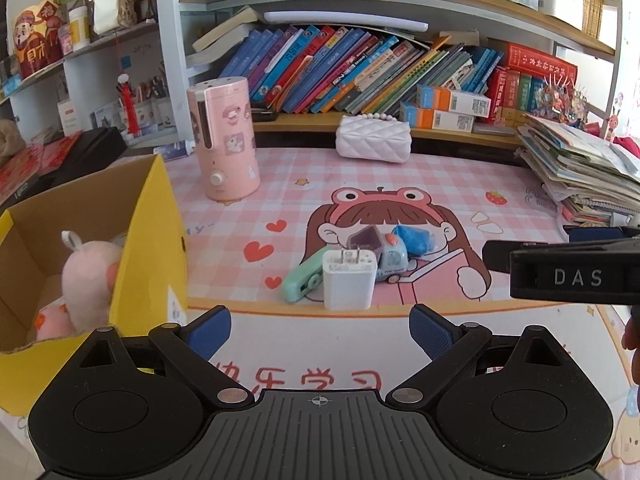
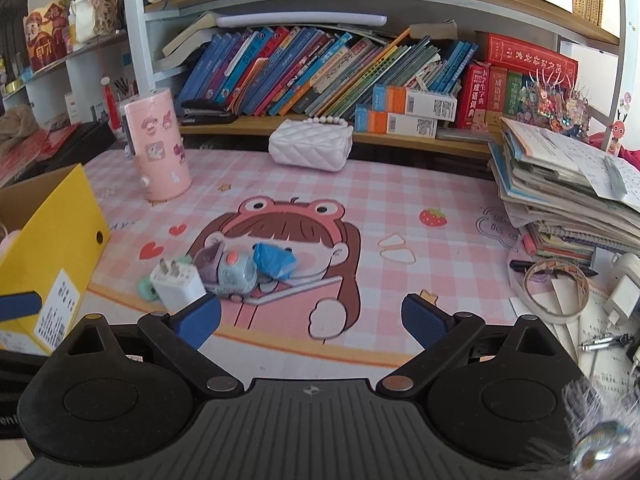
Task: Organize objects
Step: 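Move both tools toward the white charger and blue bag on the mat, then grasp the white charger plug with the left tool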
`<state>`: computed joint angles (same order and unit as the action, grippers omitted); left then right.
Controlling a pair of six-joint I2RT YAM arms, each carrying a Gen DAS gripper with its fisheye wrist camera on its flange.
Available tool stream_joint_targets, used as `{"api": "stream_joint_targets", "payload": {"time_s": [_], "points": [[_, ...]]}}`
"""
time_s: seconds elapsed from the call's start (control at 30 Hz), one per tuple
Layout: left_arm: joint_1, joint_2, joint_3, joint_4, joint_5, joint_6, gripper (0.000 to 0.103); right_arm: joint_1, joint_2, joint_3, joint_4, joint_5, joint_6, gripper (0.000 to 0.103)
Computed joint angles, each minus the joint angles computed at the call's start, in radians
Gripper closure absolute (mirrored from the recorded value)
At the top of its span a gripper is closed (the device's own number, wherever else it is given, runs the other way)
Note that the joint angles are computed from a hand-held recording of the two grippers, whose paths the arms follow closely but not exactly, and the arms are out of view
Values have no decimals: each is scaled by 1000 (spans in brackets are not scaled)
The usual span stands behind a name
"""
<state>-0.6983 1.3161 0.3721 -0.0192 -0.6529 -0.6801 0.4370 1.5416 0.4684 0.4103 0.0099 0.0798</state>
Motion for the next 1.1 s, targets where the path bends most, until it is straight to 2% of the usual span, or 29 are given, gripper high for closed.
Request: {"api": "stream_joint_targets", "payload": {"time_s": [0.43, 0.67, 0.83, 0.93, 1.0, 1.1], "points": [[51, 121, 62, 52, 41, 73, 6, -39, 54, 45, 30, -34, -19, 5], [103, 212, 83, 155, 78, 104, 7, -53, 86, 78, 32, -33, -10, 6], [150, 330, 133, 240, 108, 153, 15, -59, 105, 101, 38, -36, -13, 6], [178, 408, 173, 270, 135, 173, 24, -61, 121, 119, 27, -38, -17, 6], [187, 448, 195, 280, 135, 174, 34, -63, 130, 129, 18, -39, -18, 6], [194, 485, 214, 297, 139, 176, 41, -65, 135, 136, 11, -38, -24, 6]]}}
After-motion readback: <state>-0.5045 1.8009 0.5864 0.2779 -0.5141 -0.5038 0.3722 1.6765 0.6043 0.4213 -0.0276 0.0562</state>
